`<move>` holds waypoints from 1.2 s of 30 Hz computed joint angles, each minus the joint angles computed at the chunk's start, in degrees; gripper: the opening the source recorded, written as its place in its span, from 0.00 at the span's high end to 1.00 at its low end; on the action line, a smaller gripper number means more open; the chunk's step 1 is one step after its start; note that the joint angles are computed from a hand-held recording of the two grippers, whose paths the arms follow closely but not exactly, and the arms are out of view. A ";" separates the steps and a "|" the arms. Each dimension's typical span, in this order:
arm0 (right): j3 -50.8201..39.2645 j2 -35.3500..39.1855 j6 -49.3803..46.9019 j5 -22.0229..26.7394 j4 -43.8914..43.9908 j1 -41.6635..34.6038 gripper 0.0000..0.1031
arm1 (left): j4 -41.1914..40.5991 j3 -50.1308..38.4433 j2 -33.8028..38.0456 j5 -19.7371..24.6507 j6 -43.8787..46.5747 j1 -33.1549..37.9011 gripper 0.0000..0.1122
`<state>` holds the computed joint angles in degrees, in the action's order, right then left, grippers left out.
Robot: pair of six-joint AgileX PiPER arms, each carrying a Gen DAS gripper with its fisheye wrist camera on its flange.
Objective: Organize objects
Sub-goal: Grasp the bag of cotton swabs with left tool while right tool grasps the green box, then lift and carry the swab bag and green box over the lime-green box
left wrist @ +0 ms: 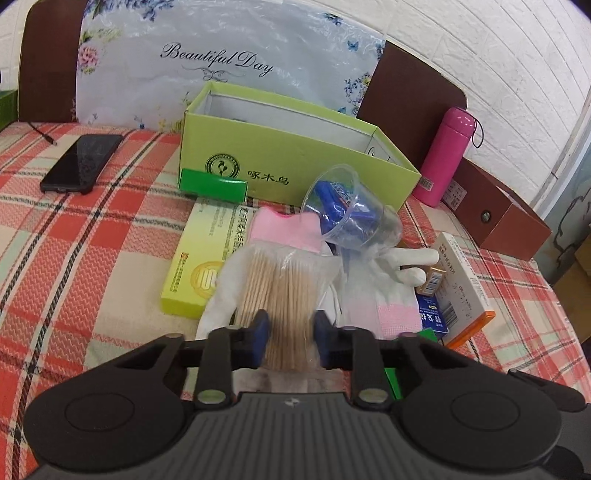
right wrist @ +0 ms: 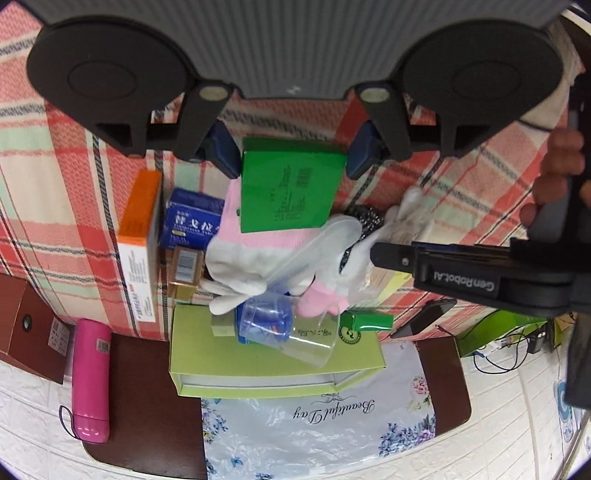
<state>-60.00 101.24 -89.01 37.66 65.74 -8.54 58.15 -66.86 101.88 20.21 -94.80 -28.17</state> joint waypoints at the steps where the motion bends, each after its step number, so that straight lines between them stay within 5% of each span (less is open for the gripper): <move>1: 0.23 -0.35 0.06 0.13 -0.69 -0.33 0.39 | -1.27 1.34 -1.25 -0.85 1.33 0.12 0.86; 6: 1.23 -1.11 0.78 0.31 -2.83 -1.68 0.39 | -19.67 7.85 -8.08 -2.47 19.00 -0.78 0.87; 9: 1.10 -0.64 2.28 0.22 -2.94 -1.83 0.38 | -12.05 9.10 -9.22 3.62 9.50 -4.86 0.83; 11: 1.21 -0.71 3.00 -0.03 -2.99 -1.70 0.36 | -6.80 8.46 -8.26 7.74 3.93 -6.84 0.50; 13: 1.71 -1.06 2.21 -0.65 -2.50 -1.61 0.33 | -3.15 7.53 -7.09 10.62 0.80 -7.92 0.32; 20: 3.23 -1.42 -0.95 -2.75 0.58 -1.09 0.32 | -9.10 2.86 -2.09 8.73 10.79 -5.43 0.34; 23: 3.97 -1.92 -2.57 -3.50 1.60 -0.94 0.32 | -10.05 4.05 -2.70 5.34 9.95 -4.30 0.56; 27: 2.96 -1.19 0.42 -3.73 -0.06 -0.42 0.32 | -12.30 3.89 -3.07 4.49 12.98 -4.34 0.57; 31: 2.89 -1.00 2.03 -4.88 -1.11 0.52 0.32 | -12.12 2.35 -1.66 5.36 13.37 -5.18 0.47; 36: 2.61 -0.88 2.05 -5.40 -1.12 0.92 0.34 | -16.56 2.56 -1.74 2.48 17.78 -3.81 0.66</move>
<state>-57.39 100.36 -86.96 32.26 64.63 -7.62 41.60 -64.30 100.14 22.70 -77.02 -31.99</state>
